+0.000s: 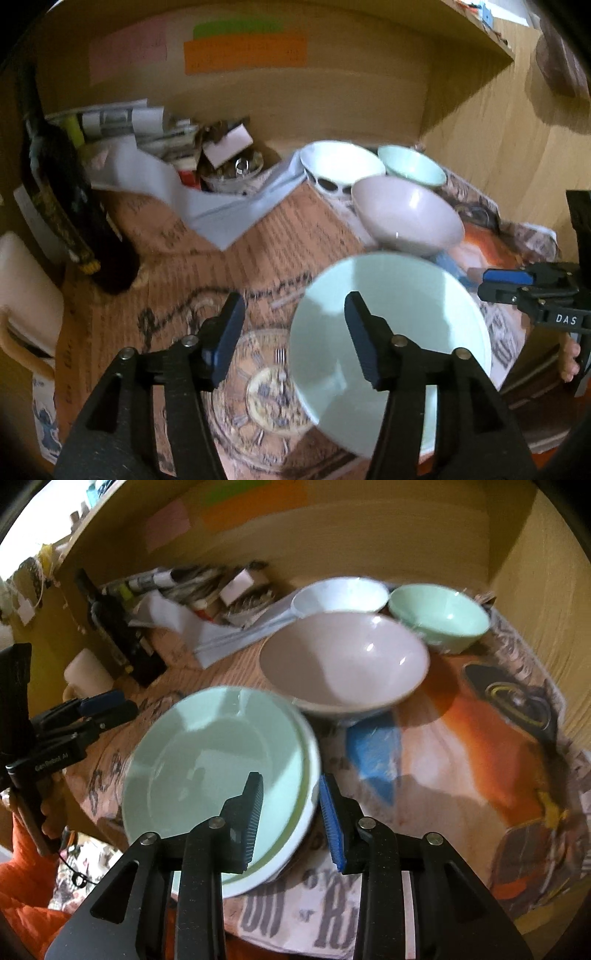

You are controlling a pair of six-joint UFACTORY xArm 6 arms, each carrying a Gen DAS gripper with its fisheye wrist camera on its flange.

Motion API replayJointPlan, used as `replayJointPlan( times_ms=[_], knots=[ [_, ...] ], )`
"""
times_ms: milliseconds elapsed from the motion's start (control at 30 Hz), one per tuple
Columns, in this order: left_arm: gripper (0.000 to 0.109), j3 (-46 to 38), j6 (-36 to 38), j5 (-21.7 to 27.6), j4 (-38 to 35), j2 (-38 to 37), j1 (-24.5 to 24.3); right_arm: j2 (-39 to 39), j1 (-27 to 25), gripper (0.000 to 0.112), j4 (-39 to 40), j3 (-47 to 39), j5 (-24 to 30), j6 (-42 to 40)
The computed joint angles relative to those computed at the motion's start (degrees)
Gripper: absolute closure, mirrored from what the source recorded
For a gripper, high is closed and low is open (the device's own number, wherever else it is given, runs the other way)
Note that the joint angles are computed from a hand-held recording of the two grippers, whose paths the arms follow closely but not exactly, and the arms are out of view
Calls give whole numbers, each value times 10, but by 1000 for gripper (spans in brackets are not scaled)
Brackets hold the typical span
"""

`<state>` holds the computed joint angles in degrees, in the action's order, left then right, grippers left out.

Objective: Organize plates and bowls

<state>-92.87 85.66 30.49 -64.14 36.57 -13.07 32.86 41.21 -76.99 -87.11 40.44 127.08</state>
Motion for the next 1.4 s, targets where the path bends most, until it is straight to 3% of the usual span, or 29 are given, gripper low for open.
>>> replayJointPlan(
  times_ms=[100,267,467,633,867,1000,1233,1333,1400],
  knots=[
    [45,-32,-28,7,11,14,-6,-18,-1,82,-17,17,27,16],
    [40,-84,-75,7,44,44,-26,-44,-7,67,-42,41,70,41],
    [37,-179,-192,27,148,113,-51,-71,-21,52,-62,72,111,68],
    [37,-282,-270,74,233,184,-65,-67,-47,51,-58,75,89,71],
    [39,-355,-299,101,277,233,-80,-47,-84,51,-57,68,32,72],
    [55,-410,-313,133,298,265,-84,-43,-96,51,-67,67,6,77],
    [76,-498,-337,185,321,319,-86,-28,-110,75,-73,54,-37,70],
    [84,-493,-321,185,318,317,-89,-21,-116,84,-75,49,-55,68],
    [84,-457,-308,159,316,299,-94,-17,-117,86,-70,44,-55,62]
  ],
)
